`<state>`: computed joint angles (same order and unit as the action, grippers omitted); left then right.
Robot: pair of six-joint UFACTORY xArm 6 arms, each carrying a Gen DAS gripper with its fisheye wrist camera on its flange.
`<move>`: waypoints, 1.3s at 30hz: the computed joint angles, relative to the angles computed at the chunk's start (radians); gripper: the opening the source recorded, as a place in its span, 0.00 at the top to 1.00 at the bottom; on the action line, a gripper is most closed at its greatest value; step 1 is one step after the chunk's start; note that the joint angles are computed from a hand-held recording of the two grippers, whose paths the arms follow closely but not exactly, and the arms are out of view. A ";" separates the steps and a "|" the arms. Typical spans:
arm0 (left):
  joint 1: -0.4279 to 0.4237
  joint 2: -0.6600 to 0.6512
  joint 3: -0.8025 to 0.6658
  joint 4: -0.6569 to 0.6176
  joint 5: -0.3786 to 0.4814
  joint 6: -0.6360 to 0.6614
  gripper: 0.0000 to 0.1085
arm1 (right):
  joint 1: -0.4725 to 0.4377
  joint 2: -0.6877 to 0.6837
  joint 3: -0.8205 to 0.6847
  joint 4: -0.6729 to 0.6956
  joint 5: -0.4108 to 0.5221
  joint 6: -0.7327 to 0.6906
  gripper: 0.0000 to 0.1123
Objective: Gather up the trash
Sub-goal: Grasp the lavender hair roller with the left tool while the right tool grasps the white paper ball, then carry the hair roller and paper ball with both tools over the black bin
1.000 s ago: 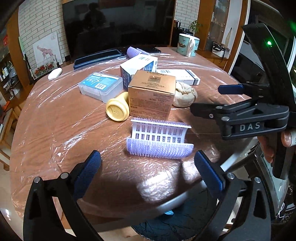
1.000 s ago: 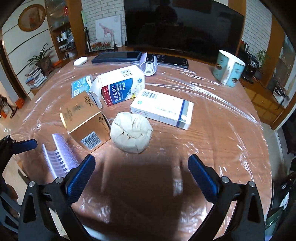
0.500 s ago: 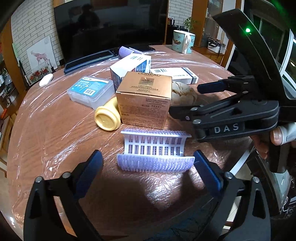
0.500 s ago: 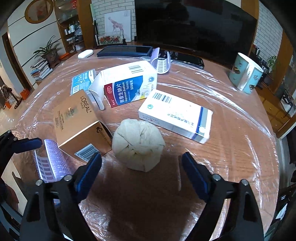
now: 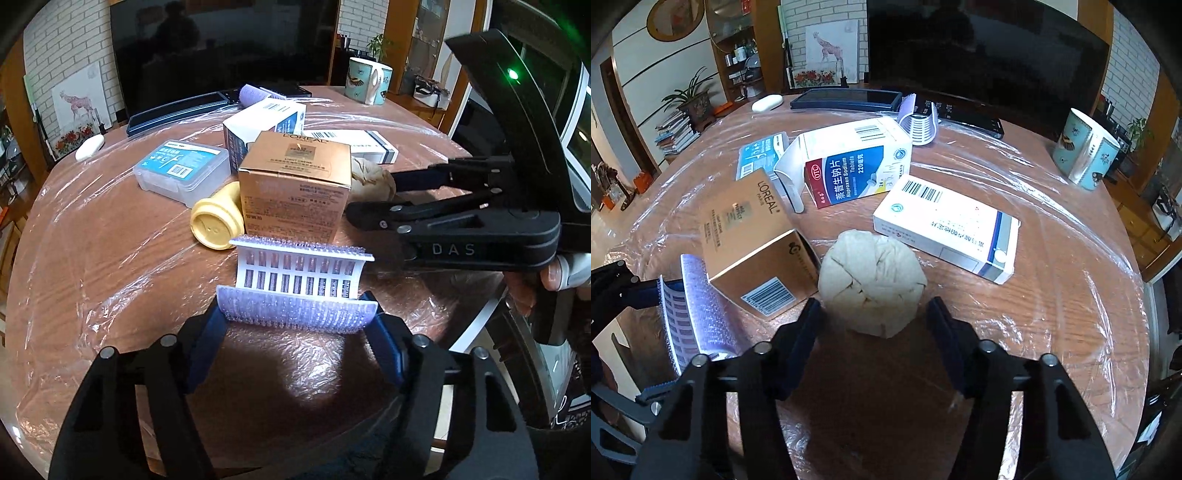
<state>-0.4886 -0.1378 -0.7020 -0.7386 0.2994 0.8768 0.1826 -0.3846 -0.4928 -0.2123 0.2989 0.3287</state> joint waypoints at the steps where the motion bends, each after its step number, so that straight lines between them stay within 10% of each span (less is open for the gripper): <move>1: 0.003 -0.004 0.001 -0.014 0.005 0.009 0.34 | 0.000 -0.008 0.007 0.027 -0.005 -0.013 0.54; 25: 0.030 -0.025 -0.001 -0.076 0.036 0.040 0.34 | 0.002 0.073 -0.054 0.041 -0.036 -0.036 0.54; 31: 0.037 -0.020 -0.010 -0.081 0.042 0.044 0.34 | 0.002 0.093 -0.070 0.061 -0.049 -0.041 0.37; 39: 0.043 -0.014 -0.018 -0.083 0.041 0.045 0.34 | 0.010 0.112 -0.095 0.096 -0.025 -0.066 0.55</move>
